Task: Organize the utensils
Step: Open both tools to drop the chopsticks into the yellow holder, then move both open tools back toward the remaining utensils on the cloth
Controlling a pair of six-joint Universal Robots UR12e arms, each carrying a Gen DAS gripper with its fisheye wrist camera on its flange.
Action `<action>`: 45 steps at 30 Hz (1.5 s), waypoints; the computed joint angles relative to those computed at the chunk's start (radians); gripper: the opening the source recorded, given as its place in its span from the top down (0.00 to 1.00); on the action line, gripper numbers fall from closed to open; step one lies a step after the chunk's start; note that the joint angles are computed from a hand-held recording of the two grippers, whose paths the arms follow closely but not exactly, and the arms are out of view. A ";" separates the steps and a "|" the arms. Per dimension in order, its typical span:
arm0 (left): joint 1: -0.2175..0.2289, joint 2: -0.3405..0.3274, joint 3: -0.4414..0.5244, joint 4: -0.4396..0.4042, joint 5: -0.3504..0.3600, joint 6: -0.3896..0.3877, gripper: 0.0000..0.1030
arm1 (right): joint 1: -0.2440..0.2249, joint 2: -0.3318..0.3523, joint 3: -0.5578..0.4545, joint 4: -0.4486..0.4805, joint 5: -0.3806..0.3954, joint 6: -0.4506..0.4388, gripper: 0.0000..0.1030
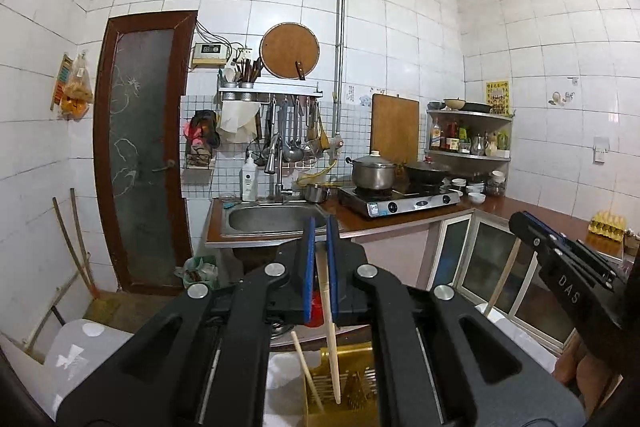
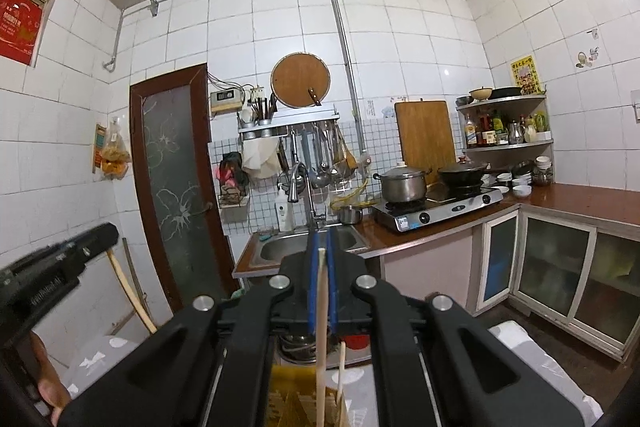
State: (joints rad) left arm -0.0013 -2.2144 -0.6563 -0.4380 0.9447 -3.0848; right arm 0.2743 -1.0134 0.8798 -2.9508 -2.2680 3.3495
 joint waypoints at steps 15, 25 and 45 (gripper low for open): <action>-0.031 -0.092 0.027 -0.159 0.068 0.102 0.95 | -0.062 0.017 0.084 0.103 0.142 0.135 0.93; 0.017 0.030 -0.145 -0.167 0.104 0.151 0.07 | -0.027 -0.070 0.186 0.170 0.063 0.177 0.30; 0.089 0.239 -0.546 -0.237 0.128 0.239 0.05 | 0.050 -0.203 0.434 0.449 0.036 0.484 0.16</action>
